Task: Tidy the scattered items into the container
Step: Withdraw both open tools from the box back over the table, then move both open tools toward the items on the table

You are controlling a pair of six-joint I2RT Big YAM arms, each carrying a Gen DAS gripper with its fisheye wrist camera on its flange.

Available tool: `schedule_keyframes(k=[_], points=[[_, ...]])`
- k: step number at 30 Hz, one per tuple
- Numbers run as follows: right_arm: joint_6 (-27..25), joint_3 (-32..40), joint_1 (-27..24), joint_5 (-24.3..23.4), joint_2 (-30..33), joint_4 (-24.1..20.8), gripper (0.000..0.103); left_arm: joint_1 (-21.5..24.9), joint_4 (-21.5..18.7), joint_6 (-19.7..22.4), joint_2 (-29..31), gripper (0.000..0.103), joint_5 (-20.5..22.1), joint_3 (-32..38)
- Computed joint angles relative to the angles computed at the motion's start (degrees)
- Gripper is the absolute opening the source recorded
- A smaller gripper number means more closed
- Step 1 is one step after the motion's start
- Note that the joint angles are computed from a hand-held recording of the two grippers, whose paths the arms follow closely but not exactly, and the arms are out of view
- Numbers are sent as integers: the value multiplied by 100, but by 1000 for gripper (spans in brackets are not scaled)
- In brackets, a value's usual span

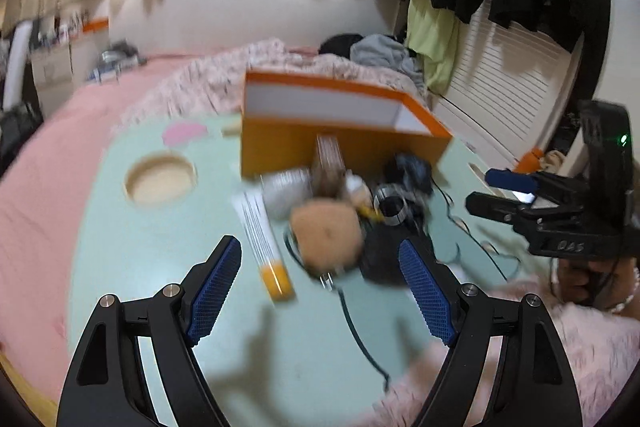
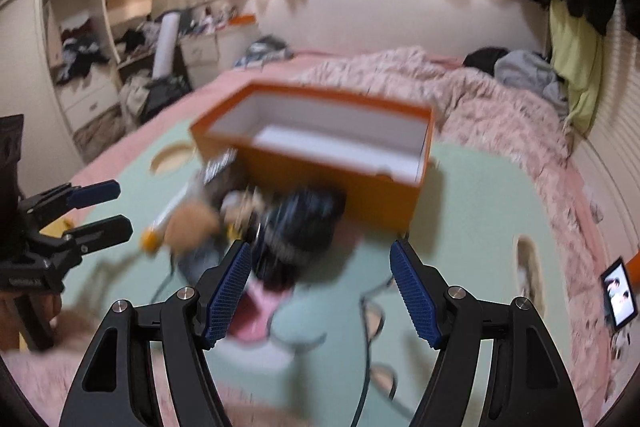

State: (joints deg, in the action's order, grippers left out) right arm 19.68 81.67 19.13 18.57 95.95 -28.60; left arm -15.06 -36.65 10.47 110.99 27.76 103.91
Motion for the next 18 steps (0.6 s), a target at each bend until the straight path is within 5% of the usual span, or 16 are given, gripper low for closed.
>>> schedule_keyframes(k=[9,14,18], points=[[327,-99,2,-218,119,-239,71,-233,-523,545,251,81,-665,126],[475,295,7,-263,506,-877,67,-256,-255,511,214,81,-874,-45],[387,396,24,-162,600,-965,70,-390,-27,748,146,85,-1380,-237]])
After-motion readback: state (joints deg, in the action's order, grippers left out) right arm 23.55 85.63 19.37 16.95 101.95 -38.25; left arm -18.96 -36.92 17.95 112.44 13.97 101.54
